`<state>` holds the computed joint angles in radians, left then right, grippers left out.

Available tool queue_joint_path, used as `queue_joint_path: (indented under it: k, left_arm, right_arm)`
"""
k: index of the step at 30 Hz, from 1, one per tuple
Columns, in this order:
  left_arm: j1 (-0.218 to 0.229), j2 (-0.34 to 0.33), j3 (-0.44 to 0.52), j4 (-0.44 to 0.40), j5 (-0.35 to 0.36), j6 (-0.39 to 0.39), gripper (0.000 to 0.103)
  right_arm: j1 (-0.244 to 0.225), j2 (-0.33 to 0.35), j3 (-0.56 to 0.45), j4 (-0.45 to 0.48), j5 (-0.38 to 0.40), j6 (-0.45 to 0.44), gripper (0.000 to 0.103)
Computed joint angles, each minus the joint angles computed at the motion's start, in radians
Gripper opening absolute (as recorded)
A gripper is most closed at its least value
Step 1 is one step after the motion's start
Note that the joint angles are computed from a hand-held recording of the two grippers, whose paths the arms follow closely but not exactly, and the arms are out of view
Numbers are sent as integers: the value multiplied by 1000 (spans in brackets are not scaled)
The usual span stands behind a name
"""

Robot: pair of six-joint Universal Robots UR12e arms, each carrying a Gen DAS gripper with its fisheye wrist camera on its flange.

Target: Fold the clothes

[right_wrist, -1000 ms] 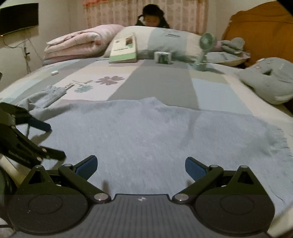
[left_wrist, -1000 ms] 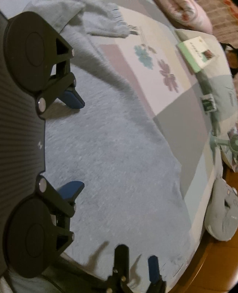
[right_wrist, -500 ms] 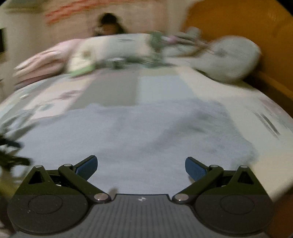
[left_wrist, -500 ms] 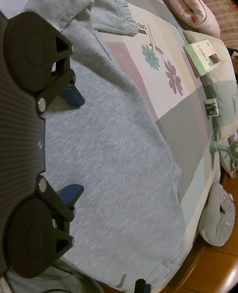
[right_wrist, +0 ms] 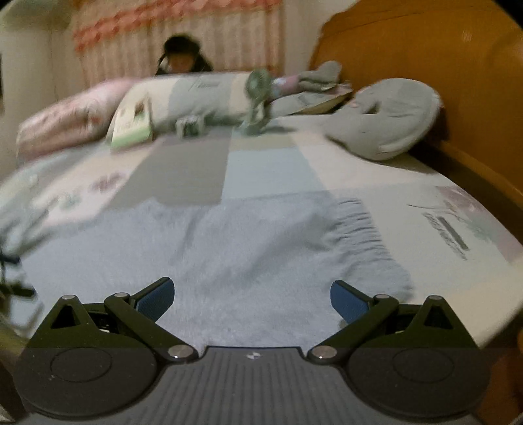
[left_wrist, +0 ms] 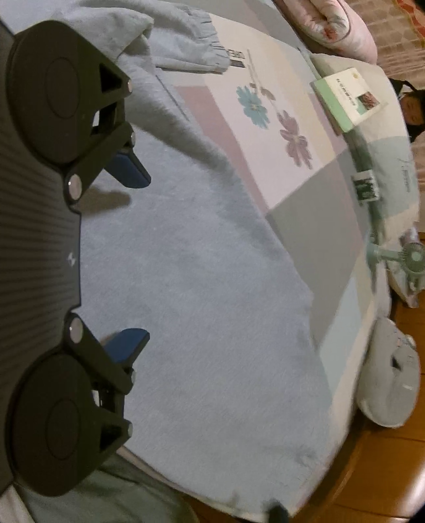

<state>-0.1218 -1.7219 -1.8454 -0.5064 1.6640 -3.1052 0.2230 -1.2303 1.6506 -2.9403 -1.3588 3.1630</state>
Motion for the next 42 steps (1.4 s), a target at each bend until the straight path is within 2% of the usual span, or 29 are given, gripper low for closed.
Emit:
queue_joint_path:
  k: [2,4,6,11,12,16,19,21,23,27,30,35,38,42]
  left_arm:
    - [5,-9,3,-12,2,-20,96]
    - [19,-8,-4,6,-29,-46,96]
    - [17,-6,0,2,-13,-47,95]
    - [5,6,2,6,-17,-9,93]
    - [3,7,2,8,-18,-5,94]
    - [-3,-6,16,-22,-10,-11,94]
    - [-3,-19,27,-49,-1,-33,96]
    - [-2,-19,32,-53,-1,-42,96]
    - [-12,-20,38,-53,29,-27,94]
    - [-22,-20,42,-44,40,-2,94]
    - [-25,-29,53,-59,41,-11,94]
    - [-24,-39,72,-88,38,-23,94]
    - [-26,-44,82,-105,46,-19,94]
    - [-30,-49,93,-120,58,-10,95]
  right_arm:
    - [-26,-17,13,-10,22,85,103]
    - [-43,-25,12,3,24,155,103]
    - [-55,-32,6,25,32,204,103]
    - [-71,-6,-18,60,183,290,103]
    - [-69,3,-27,79,191,295,103]
    - [-48,48,-75,175,145,281,103]
    - [-46,69,-75,124,138,291,103]
    - [-51,72,-82,127,152,289,103]
    - [-54,64,-92,162,157,301,103]
    - [-29,67,-119,93,138,250,103]
    - [11,122,-210,134,50,220,103]
    - [95,241,-398,324,-233,217,103]
    - [104,284,-449,364,-273,269,103]
    - [102,313,-480,367,-296,298,103]
